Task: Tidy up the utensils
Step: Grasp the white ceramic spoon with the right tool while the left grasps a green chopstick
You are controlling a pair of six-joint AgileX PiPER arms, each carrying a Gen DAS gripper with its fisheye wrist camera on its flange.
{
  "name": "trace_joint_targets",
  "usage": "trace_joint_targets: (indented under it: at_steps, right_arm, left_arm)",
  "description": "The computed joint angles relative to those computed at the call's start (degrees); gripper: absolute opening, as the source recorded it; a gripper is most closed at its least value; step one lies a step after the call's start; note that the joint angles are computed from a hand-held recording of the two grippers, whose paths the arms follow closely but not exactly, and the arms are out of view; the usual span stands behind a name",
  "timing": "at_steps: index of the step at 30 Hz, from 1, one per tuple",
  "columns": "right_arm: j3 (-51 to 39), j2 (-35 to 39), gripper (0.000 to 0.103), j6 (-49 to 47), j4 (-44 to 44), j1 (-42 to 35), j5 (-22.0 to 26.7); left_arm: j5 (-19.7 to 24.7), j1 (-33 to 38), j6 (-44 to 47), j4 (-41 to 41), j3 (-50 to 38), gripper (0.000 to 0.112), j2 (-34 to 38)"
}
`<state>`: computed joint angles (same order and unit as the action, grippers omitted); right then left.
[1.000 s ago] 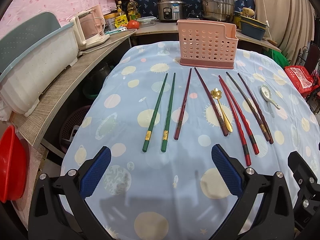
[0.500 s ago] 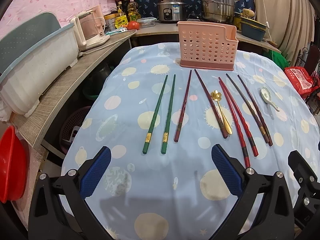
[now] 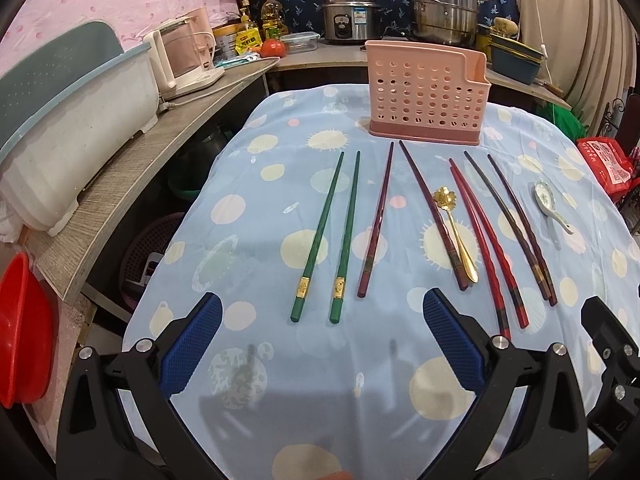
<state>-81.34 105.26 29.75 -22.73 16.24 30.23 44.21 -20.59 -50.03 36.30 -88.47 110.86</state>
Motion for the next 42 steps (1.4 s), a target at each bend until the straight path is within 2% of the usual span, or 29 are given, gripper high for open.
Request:
trace_joint_targets:
  at_steps: [6, 13, 23, 32, 34, 42]
  right_arm:
    - [-2.13, 2.62, 0.096, -1.84, 1.68, -1.71, -0.25]
    - [-5.97, 6.65, 0.096, -3.6, 3.72, -3.75, 0.31]
    - [-10.12, 10.69, 0.095, -4.54, 4.43, -4.52, 1.35]
    - [-21.09, 17.15, 0.079, -2.87, 3.24, -7.29, 4.05]
    - [-25.35, 19.67, 0.069, -4.63, 5.49, -8.15, 5.79]
    - [-39.75, 29.34, 0.046, -10.18, 11.8, -9.69, 12.49]
  left_arm:
    - [-1.75, 3.7, 1.33, -0.89, 0.2, 0.096, 1.26]
    - [-1.53, 7.82, 2.14, -1.51, -0.98, 0.096, 3.83]
    - [-2.1, 8.23, 6.18, -4.66, -4.13, 0.096, 6.1]
    - [-1.62, 7.47, 8.19, -6.88, -8.81, 0.096, 8.62]
    - [-1.56, 7.84, 8.82, -7.91, -9.64, 0.096, 9.16]
    - [-2.53, 9.46, 11.66, -10.17, -9.74, 0.096, 9.92]
